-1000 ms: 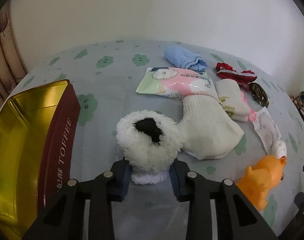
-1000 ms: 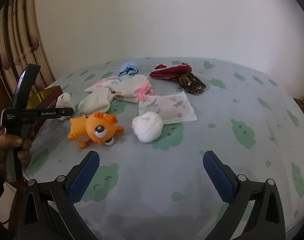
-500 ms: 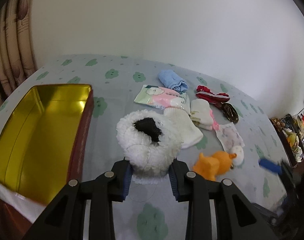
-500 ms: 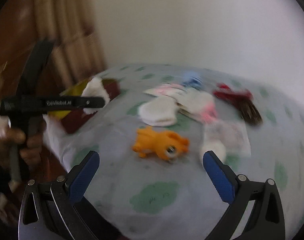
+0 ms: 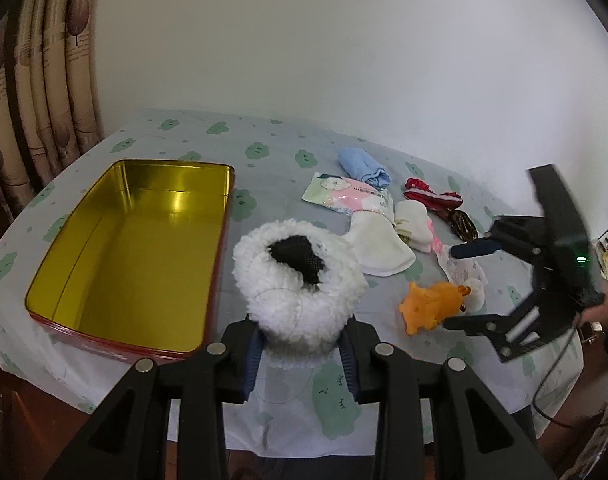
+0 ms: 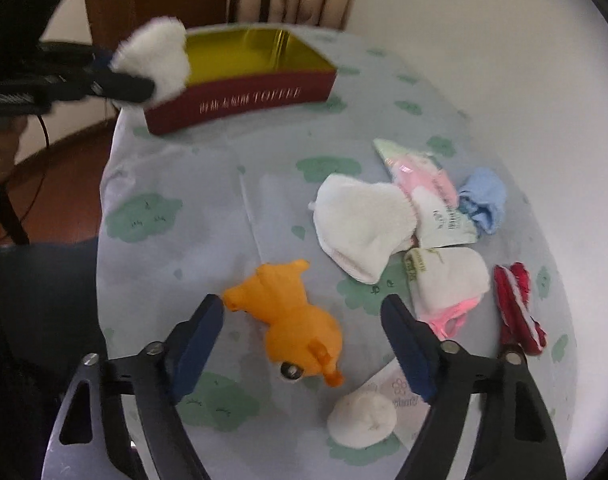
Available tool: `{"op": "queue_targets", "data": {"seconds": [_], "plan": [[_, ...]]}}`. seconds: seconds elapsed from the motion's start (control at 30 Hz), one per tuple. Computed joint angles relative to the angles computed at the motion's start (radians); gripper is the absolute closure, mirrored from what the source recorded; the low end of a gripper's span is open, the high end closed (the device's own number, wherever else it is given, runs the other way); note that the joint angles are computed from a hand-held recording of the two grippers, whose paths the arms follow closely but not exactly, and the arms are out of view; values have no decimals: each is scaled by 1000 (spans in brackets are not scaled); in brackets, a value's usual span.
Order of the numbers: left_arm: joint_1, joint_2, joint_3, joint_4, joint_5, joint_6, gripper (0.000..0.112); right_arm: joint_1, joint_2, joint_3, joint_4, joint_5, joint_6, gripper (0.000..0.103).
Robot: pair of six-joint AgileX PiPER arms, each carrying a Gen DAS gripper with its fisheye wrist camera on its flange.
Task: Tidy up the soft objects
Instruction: 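Carry the slipper into the gold tin and release it while the right gripper grasps the orange toy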
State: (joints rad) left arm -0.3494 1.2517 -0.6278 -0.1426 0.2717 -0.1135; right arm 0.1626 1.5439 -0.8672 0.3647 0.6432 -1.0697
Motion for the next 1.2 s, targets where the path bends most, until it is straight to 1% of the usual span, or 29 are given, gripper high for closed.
{"op": "queue_targets", "data": {"seconds": [0.07,0.13,0.17,0.2,0.23,0.27,0.3,0.4,0.47,0.53,0.6,0.63,0.7,0.73,0.8,0.83,0.9,0.93,0.97,1.0,1.07,1.1,1.13,1.17,1.2], "plan": [[36,-20,-1,-61,24,71,78,31,25,-13,-52,9,31,28],[75,-31,-10,-124,50,148,78,73,49,-16,-130,-4,93,29],[101,-38,-15,-148,64,182,78,82,66,-27,-148,5,111,36],[133,-39,-26,-185,83,232,78,91,83,-32,-173,-1,137,48],[170,-33,-41,-235,108,297,78,110,84,-21,-222,-33,187,48],[202,-28,-53,-269,127,346,78,118,89,-19,-240,-43,208,50],[227,-23,-66,-275,141,366,78,117,89,-21,-234,-44,210,50],[300,34,-138,-237,175,400,78,122,83,-8,-241,-64,240,52],[337,91,-198,-164,184,376,78,126,71,6,-251,-80,278,54],[380,167,-271,-173,197,439,77,129,54,26,-264,-104,323,56],[391,243,-335,-123,195,427,76,95,48,21,-197,-90,302,57],[401,304,-390,-114,212,439,76,74,43,22,-157,-86,281,57],[407,391,-460,-89,214,431,76,17,30,27,-50,-75,220,62],[402,433,-491,-58,205,415,76,-17,23,31,13,-60,187,67],[393,525,-566,46,207,335,76,-76,8,50,118,-42,123,67],[397,566,-605,61,223,321,76,-90,5,61,145,-42,106,67],[410,646,-676,38,246,343,76,-126,-2,94,211,-52,60,67],[409,681,-713,78,260,300,75,-148,-3,98,254,-39,31,67],[407,705,-743,96,281,283,75,-166,-5,99,283,-24,17,67],[406,725,-766,108,297,278,72,-180,-4,96,311,-11,5,67],[392,744,-791,191,313,192,70,-193,-16,102,341,2,-8,67],[391,753,-803,198,324,182,65,-204,-21,104,364,26,-18,67],[393,758,-812,176,336,209,63,-204,-25,104,369,34,-18,67],[392,760,-816,169,343,230,62,-202,-35,110,369,34,-15,67],[384,758,-814,196,339,218,62,-202,-47,116,371,36,-15,67]]}}
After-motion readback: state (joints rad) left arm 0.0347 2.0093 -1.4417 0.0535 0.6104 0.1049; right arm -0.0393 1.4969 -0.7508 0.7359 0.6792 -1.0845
